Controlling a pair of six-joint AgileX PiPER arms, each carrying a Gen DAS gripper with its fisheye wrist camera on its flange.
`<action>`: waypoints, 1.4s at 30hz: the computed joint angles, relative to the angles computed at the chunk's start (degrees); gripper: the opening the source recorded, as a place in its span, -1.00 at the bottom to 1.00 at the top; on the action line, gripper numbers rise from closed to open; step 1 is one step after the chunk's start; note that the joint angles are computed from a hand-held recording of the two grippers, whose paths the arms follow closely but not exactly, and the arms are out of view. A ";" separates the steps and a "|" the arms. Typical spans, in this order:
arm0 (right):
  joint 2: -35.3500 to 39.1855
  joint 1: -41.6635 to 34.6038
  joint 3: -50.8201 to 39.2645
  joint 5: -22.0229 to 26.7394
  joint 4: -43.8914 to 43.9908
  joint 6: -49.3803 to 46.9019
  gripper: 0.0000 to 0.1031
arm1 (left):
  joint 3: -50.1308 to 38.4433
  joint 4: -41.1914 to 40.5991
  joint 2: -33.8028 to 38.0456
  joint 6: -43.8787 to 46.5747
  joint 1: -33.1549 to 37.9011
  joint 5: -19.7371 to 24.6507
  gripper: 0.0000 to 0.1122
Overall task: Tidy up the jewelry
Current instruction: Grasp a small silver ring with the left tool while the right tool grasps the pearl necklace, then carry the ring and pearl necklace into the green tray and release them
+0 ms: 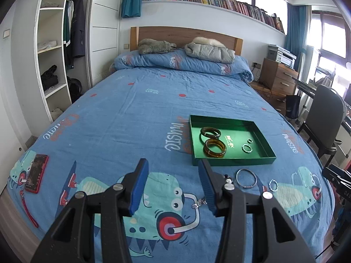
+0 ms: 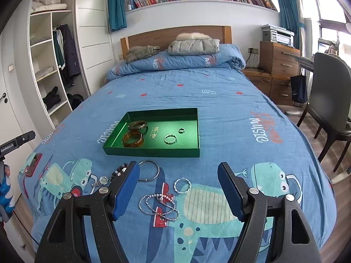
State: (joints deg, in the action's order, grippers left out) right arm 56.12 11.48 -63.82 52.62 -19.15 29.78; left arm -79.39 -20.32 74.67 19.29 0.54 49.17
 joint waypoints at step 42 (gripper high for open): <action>21.74 -6.18 13.07 -14.76 17.65 -27.18 -0.76 | 8.84 0.24 23.05 5.07 -27.52 -14.03 -0.67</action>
